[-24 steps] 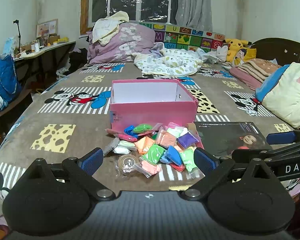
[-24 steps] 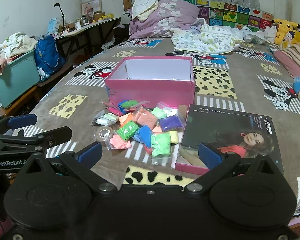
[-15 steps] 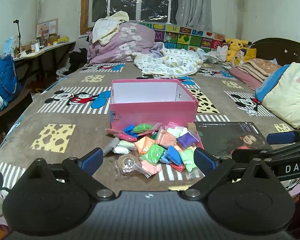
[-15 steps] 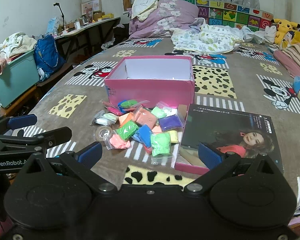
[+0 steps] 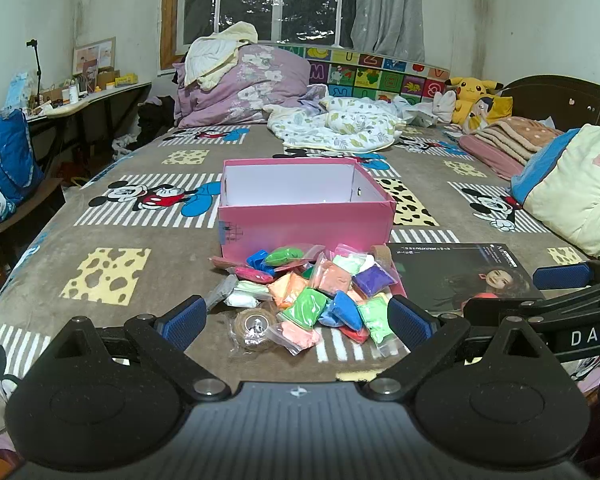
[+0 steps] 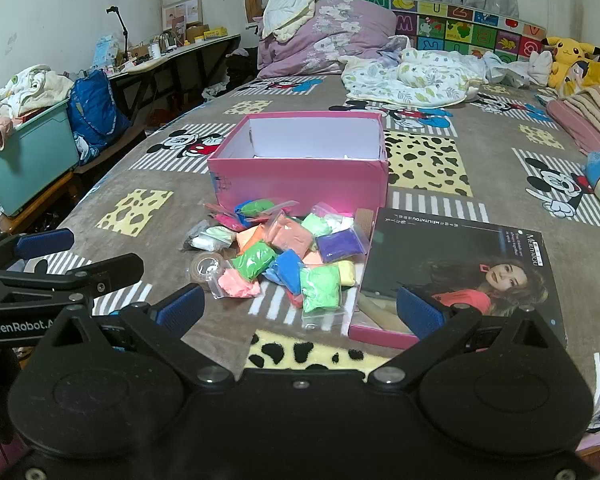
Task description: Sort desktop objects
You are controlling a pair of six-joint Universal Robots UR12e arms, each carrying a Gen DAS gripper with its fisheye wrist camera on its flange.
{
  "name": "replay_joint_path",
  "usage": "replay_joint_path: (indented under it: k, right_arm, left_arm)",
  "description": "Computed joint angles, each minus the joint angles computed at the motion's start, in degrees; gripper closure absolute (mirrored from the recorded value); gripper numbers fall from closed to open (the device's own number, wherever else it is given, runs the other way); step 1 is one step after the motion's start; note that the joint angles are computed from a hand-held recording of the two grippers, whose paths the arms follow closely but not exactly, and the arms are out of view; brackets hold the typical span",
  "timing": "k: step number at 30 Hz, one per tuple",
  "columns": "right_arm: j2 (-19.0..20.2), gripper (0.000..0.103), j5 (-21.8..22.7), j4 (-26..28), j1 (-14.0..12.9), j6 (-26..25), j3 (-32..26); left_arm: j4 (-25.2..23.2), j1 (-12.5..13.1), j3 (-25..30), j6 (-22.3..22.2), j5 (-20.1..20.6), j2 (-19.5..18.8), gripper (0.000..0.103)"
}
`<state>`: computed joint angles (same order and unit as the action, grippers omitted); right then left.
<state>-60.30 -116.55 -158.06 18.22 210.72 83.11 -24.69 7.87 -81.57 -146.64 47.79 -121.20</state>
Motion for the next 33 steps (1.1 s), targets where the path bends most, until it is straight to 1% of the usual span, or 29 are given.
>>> replay_joint_path:
  k: [10, 13, 16, 20, 22, 25, 26, 27, 29, 30, 32, 33]
  right_arm:
    - [-0.02, 0.0, 0.24, 0.25, -0.07, 0.36, 0.15]
    - [0.01, 0.0, 0.34, 0.94, -0.12, 0.27, 0.01]
    - [-0.19, 0.0, 2.74, 0.93, -0.52, 0.33, 0.32]
    - [-0.3, 0.0, 5.83, 1.44, -1.09, -1.18, 0.53]
    - [-0.37, 0.0, 7.38, 1.24, -1.54, -2.76, 0.72]
    - [-0.58, 0.0, 9.56, 2.29, -2.45, -3.08, 0.79]
    - [-0.68, 0.0, 10.71, 2.28, -2.83, -2.95, 0.93]
    - [-0.73, 0.0, 11.63, 2.41, -3.16, -2.96, 0.97]
    - [-0.58, 0.0, 12.32, 2.2, -3.45, -4.91, 0.85]
    - [-0.35, 0.0, 11.85, 1.66, -3.36, -7.17, 0.68]
    - [0.15, 0.0, 10.92, 0.22, -3.17, -12.02, 0.33]
    - [0.37, 0.0, 11.15, 0.01, -3.25, -14.54, 0.01]
  left_arm:
    - [-0.17, -0.04, 0.05, 0.4, 0.02, -0.14, 0.005]
    - [-1.03, 0.13, 0.46, 0.24, -0.89, -0.39, 0.005]
    - [-1.64, 0.51, 1.12, -1.35, -3.04, -0.98, 0.005]
    - [-1.09, 0.29, 1.8, -0.75, -2.29, -1.95, 0.005]
    - [-3.41, 0.41, 2.93, -1.15, -3.12, -2.8, 0.005]
    - [-7.41, 0.64, 4.85, -1.46, -4.62, -4.27, 0.005]
    - [-7.33, 0.63, 5.18, -1.88, -4.61, -4.73, 0.005]
    - [-6.18, 0.65, 5.31, -2.42, -4.75, -5.24, 0.005]
    - [-3.55, 0.66, 5.34, -3.02, -5.1, -6.15, 0.005]
    - [-2.93, 0.66, 5.49, -3.07, -5.36, -6.58, 0.005]
    - [-3.51, 0.68, 6.3, -2.64, -6.28, -7.58, 0.005]
    - [-3.79, 0.64, 6.63, -2.35, -6.41, -8.01, 0.005]
